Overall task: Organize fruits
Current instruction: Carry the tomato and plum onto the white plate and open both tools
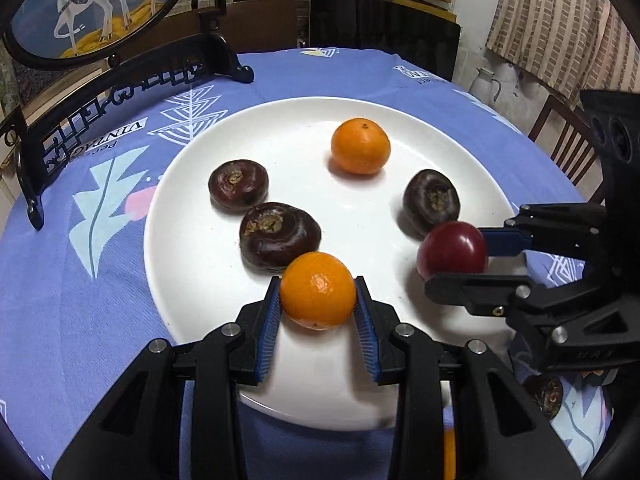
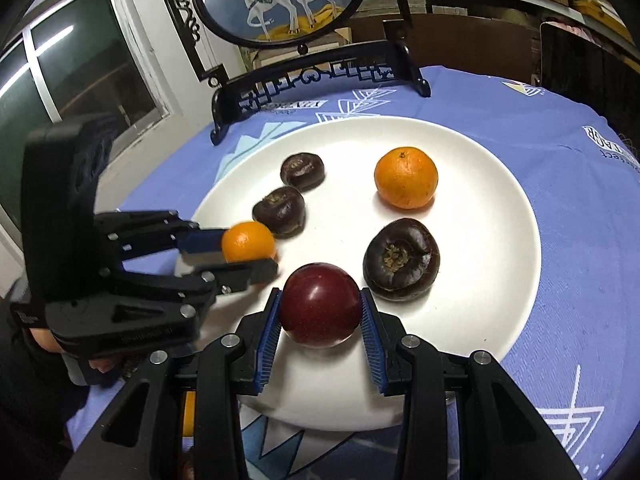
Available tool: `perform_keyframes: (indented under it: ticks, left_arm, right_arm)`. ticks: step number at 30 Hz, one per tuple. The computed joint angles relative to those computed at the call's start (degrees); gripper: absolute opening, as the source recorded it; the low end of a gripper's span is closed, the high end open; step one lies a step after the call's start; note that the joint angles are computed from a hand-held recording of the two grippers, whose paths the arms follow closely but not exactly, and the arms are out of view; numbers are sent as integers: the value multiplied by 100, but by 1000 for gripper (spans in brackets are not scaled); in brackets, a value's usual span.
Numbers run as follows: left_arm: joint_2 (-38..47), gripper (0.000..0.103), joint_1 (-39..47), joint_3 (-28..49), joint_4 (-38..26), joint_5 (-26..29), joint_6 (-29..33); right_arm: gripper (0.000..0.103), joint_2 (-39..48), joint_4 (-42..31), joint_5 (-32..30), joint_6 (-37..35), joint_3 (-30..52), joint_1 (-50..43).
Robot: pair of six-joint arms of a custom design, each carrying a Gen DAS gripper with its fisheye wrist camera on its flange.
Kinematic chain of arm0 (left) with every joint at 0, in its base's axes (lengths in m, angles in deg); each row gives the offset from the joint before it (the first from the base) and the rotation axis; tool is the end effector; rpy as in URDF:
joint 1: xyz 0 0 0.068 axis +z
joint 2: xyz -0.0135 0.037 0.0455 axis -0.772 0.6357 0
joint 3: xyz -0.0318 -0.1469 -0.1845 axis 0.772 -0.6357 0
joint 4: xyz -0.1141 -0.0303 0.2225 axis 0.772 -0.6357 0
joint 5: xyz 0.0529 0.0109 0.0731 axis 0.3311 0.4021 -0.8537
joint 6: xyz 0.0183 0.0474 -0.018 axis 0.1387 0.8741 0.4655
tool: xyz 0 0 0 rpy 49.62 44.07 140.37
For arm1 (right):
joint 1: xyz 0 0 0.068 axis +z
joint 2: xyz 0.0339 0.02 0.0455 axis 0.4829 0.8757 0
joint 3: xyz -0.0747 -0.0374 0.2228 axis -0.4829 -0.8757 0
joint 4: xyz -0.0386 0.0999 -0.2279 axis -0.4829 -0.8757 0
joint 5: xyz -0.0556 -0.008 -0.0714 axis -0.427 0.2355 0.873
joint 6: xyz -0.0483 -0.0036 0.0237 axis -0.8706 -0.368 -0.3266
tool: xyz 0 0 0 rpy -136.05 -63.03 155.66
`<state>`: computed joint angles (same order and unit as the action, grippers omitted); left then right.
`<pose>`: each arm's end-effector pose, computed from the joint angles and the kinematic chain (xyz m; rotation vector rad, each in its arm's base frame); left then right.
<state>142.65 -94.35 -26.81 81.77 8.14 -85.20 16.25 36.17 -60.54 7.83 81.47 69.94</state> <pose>0.1587 -0.1365 0.0504 0.1403 2.4812 -0.1407 0.2061 0.1899 0.0881 -0.8769 2.3466 0.6145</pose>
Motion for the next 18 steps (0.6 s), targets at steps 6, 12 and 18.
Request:
perform_keyframes:
  ticks: [6, 12, 18]
  left_arm:
    - [4, 40, -49, -18, 14, -208, -53]
    - [-66, 43, -101, -93, 71, -317, -125]
    - [-424, 69, -479, -318, 45, -949, -386]
  right_arm:
    - [42, -101, 135, -69, 23, -111, -112]
    - [42, -172, 312, -126, 75, -270, -175]
    - [63, -566, 851, -260, 187, -790, -343]
